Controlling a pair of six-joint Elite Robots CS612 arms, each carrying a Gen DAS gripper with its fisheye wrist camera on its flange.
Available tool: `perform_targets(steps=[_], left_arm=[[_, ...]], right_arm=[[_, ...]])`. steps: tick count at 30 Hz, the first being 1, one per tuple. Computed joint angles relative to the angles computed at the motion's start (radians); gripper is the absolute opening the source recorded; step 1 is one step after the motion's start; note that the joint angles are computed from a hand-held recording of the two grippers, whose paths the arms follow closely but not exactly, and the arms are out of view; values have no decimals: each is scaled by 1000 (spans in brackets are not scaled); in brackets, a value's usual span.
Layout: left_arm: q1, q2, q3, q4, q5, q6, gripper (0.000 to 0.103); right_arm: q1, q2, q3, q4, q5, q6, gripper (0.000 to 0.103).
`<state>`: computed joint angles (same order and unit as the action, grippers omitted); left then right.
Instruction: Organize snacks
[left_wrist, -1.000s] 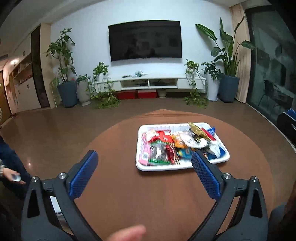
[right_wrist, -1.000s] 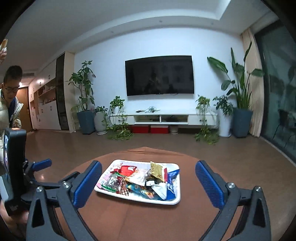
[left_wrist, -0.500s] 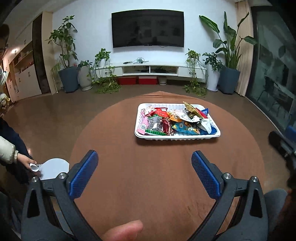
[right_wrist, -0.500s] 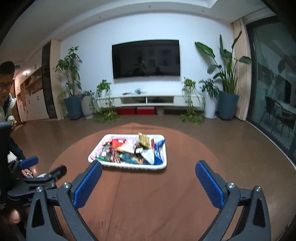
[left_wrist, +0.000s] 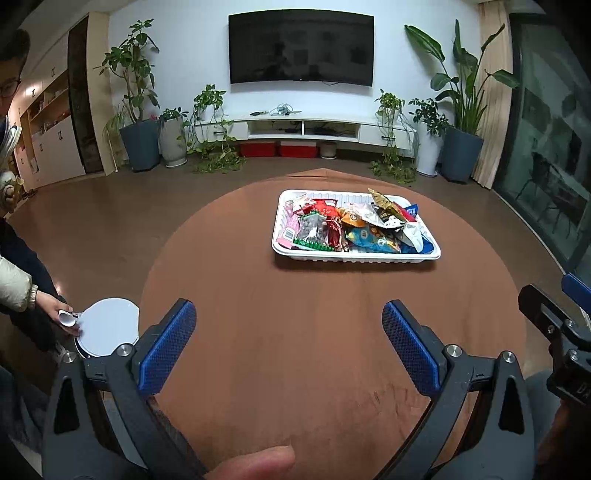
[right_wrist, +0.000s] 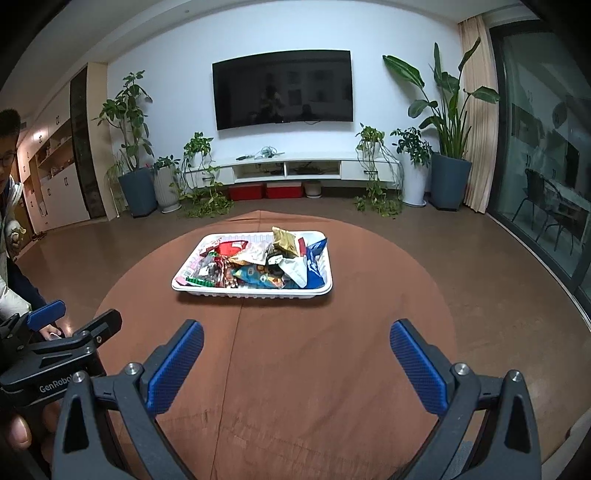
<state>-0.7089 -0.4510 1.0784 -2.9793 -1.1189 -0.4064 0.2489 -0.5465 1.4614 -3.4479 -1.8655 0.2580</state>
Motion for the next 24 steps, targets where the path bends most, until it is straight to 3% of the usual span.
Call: perform_targets(steps=[24], left_arm=[[8, 13, -23, 38, -28, 4, 102]], right_arm=[[-2, -5, -8, 72, 14, 19, 103]])
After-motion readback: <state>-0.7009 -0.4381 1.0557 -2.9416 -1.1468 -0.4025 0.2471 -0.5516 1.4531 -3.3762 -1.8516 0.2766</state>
